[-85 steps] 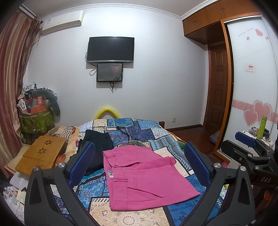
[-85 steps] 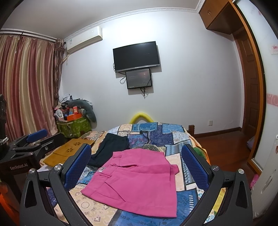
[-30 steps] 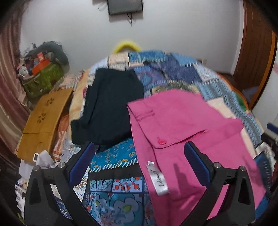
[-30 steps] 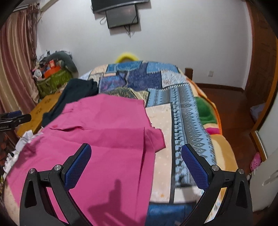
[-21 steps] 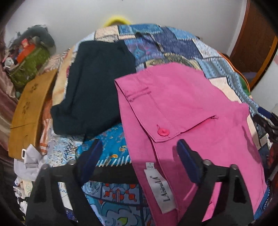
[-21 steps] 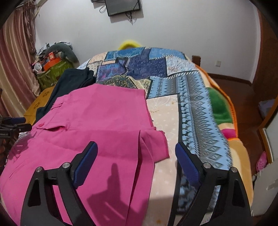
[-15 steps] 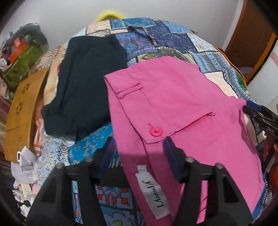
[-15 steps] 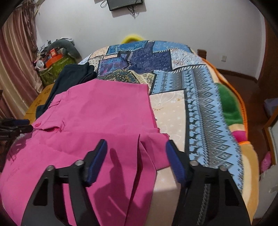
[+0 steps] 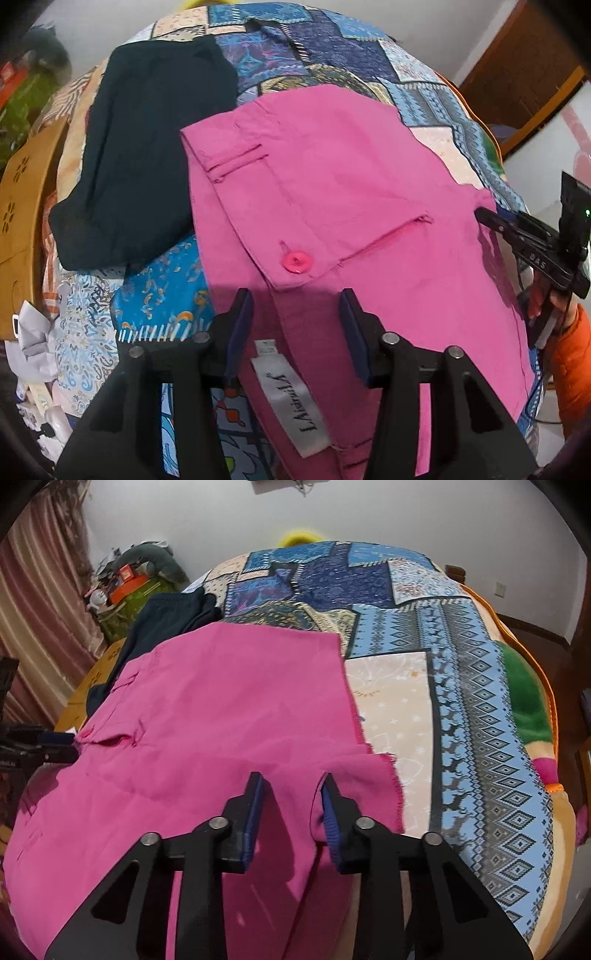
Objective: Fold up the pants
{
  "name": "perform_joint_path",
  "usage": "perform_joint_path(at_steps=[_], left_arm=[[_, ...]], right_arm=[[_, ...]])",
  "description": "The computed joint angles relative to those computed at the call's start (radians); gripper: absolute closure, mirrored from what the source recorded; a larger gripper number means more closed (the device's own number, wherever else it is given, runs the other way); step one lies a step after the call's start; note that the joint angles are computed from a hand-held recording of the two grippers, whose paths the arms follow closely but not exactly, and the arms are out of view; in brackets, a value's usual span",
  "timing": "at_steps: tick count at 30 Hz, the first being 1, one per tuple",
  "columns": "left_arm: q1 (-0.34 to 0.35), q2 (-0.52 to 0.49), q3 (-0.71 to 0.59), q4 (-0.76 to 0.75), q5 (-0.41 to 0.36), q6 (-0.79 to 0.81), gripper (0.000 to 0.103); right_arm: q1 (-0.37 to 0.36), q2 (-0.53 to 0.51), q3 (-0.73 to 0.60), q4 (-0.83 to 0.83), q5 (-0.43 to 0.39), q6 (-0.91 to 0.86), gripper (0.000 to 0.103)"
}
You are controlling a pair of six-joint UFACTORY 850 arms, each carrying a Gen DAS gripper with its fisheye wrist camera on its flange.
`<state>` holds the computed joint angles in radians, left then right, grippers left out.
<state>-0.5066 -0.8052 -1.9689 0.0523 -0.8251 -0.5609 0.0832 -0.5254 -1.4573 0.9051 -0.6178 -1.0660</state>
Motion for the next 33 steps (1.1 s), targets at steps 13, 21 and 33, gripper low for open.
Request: perform_joint_path(at_steps=[13, 21, 33], left_arm=[[-0.022, 0.019, 0.048, 0.149, 0.005, -0.129, 0.096], [-0.024, 0.037, 0.088, 0.186, 0.036, -0.129, 0.094], [0.009, 0.09, 0.107, 0.098, 0.091, -0.089, 0.086]], right_arm=[[0.02, 0.025, 0.048, 0.046, 0.089, -0.079, 0.098], [0.041, -0.016, 0.002, -0.137, 0.071, 0.117, 0.098], [0.016, 0.056, 0.028, -0.083, 0.062, 0.07, 0.092]])
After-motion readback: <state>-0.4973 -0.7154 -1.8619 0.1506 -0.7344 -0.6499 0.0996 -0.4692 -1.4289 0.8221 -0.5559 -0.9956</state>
